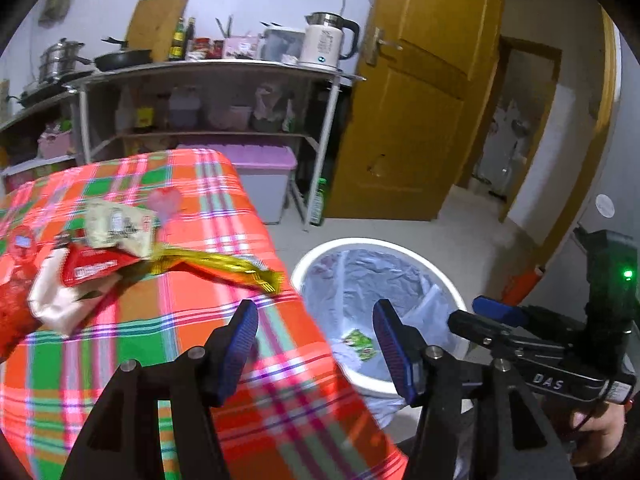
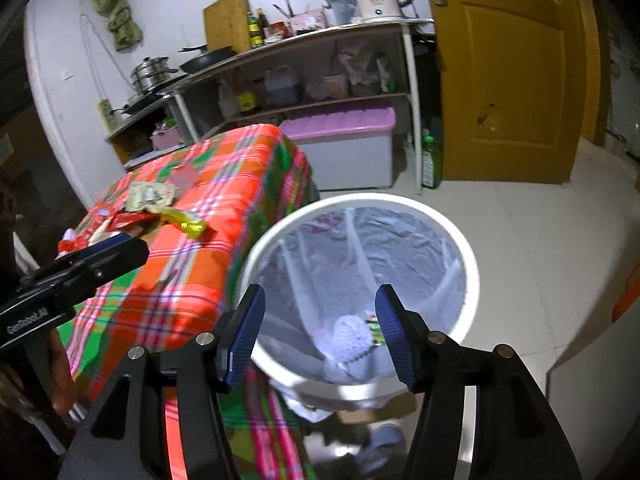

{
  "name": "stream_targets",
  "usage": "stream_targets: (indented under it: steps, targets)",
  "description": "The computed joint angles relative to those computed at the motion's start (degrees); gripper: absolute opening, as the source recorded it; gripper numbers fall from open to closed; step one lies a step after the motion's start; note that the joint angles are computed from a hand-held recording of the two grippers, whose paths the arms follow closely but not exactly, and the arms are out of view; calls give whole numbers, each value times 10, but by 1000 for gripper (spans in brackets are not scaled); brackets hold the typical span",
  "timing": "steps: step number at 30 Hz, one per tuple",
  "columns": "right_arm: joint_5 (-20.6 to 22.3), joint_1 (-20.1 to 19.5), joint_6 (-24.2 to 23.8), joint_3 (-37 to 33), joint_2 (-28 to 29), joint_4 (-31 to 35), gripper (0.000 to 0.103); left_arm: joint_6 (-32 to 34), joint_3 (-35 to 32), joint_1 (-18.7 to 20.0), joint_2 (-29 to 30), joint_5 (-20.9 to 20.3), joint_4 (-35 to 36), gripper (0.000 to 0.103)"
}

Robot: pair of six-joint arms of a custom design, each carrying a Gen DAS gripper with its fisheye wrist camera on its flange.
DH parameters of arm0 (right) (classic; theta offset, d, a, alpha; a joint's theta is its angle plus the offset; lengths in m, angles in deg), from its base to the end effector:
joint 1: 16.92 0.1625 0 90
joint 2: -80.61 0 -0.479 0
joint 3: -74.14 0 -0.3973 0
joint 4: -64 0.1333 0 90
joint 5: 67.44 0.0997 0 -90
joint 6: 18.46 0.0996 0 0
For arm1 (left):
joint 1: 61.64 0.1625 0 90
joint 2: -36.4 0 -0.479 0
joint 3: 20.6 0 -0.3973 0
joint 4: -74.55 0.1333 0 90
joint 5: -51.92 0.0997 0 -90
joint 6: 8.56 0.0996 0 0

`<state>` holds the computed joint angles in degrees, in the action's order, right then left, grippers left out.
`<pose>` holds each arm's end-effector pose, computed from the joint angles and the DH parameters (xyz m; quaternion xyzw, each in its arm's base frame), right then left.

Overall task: Collect trash
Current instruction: 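Move the right tool back to the table and grasp the gold candy wrapper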

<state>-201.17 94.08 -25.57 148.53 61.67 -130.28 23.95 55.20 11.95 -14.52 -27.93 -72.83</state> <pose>0.3462 -0.7221 0.0184 0.0559 -0.8572 0.4218 0.2902 -0.0811 -0.8092 0.3381 0.3734 0.8807 -0.2641 0.1231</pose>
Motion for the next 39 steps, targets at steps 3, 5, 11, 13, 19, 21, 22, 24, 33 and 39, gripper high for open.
stream_targets:
  steps: [3,5,11,13,19,21,22,24,33,39]
  targets:
    - [10,6,5,-7,4,18,58,6,11,5,-12,7,-25,59]
    - [18,9,0,-14,9,25,58,10,18,8,-17,11,-41,58]
    - [33,21,-25,-44,27,48,58,14,28,21,-33,31,-67,57]
    - [39,22,-29,-55,32,58,58,19,32,26,-36,34,-83,57]
    - [53,26,-46,-97,51,91,58,16,23,38,-42,41,-81,57]
    - [55,27,-56,-111,58,100,58,16,18,43,-44,41,-79,57]
    - [56,27,-61,-119,62,105,58,16,14,44,-44,42,-78,57]
    - [60,27,-70,-135,69,113,58,16,7,47,-42,45,-76,57]
    - [67,22,-119,-218,104,155,58,-4,-67,62,-12,62,-68,57]
    - [71,14,-145,-293,135,206,58,-23,-134,72,21,76,-45,57]
